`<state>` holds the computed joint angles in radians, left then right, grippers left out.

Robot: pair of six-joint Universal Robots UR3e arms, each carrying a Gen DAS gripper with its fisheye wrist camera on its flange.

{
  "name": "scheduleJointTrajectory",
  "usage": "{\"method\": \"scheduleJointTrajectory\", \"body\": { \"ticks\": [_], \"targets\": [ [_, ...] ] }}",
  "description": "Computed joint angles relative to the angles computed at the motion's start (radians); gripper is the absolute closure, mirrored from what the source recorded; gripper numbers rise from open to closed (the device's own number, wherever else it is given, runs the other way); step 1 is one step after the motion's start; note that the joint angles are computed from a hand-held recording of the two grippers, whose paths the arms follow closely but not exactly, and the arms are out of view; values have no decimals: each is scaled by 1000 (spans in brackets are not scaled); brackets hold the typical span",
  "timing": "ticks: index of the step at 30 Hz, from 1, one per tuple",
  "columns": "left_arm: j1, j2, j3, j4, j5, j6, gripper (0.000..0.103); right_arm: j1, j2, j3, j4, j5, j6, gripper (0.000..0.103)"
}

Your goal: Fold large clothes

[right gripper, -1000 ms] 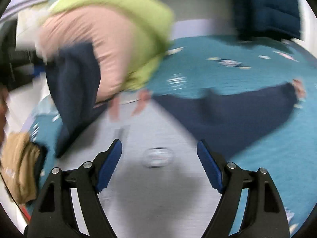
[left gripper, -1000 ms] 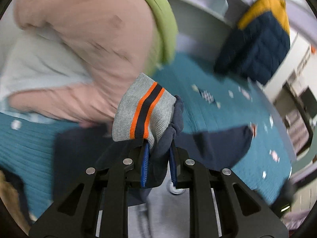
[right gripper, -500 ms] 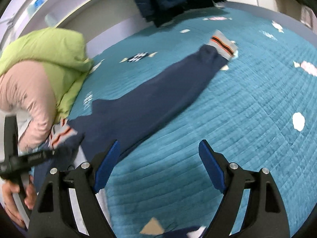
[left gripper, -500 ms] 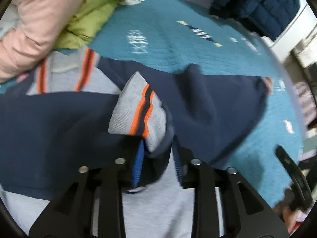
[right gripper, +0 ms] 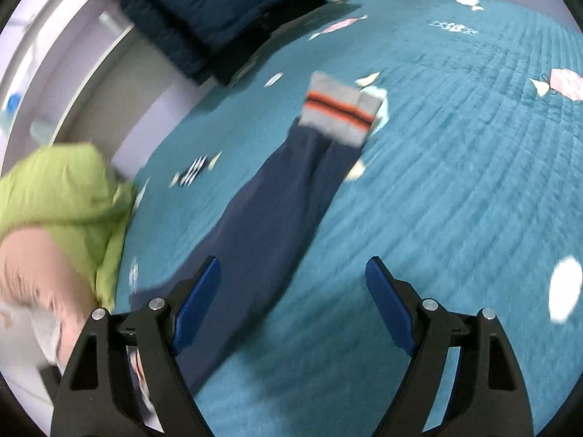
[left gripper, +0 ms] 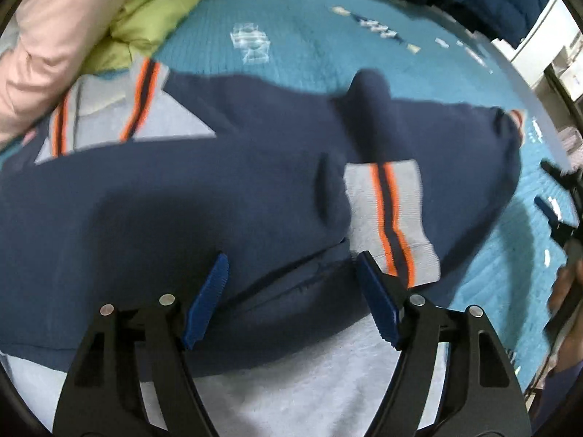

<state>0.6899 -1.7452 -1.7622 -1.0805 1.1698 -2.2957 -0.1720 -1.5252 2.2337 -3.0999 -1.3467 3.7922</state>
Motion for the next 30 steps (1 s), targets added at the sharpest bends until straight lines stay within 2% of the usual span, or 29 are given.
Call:
{"method": "scheduleJointTrajectory", "body": {
  "ticks": [3, 10, 12, 13, 14, 15, 19, 22, 24, 26, 28, 30],
  "targets": [
    [-20, 13, -45, 84, 17, 15, 28, -65, 73, -20, -45, 61, -2, 25],
    [-16, -2, -26, 61, 10, 20, 26, -73, 247, -141, -118, 78, -11, 27],
    [-28, -2, -34, 83, 16, 18, 25, -88, 285, -173, -118, 122, -24, 39],
    [-32, -6, -36, 93, 17, 16, 25, -106, 308, -193, -88, 178, -33, 61],
    [-32, -6, -35, 93, 16, 16, 25, -116, 316, -202, -61, 199, -42, 90],
    [-31, -9, -31, 88, 12, 16, 24, -137, 319, -186, -78, 241, -48, 97],
    [-18, -18, -15, 60, -9, 18, 24, -173, 231, -43, -246, 287, -40, 98],
    [25, 9, 4, -11, -56, 35, 26, -144, 91, 11, -253, 255, -51, 98],
    [76, 38, 27, -69, -104, 60, 26, -68, -27, -7, -177, 170, -94, 98],
    [107, 45, 68, -102, -111, 60, 25, 29, -77, -61, -120, 83, -97, 98],
    [140, 28, 136, -124, -87, 37, 25, 181, -92, -169, -33, -52, -115, 98],
    [186, -9, 230, -166, -65, 9, 25, 341, -34, -324, 68, -200, -152, 98]
  ]
}}
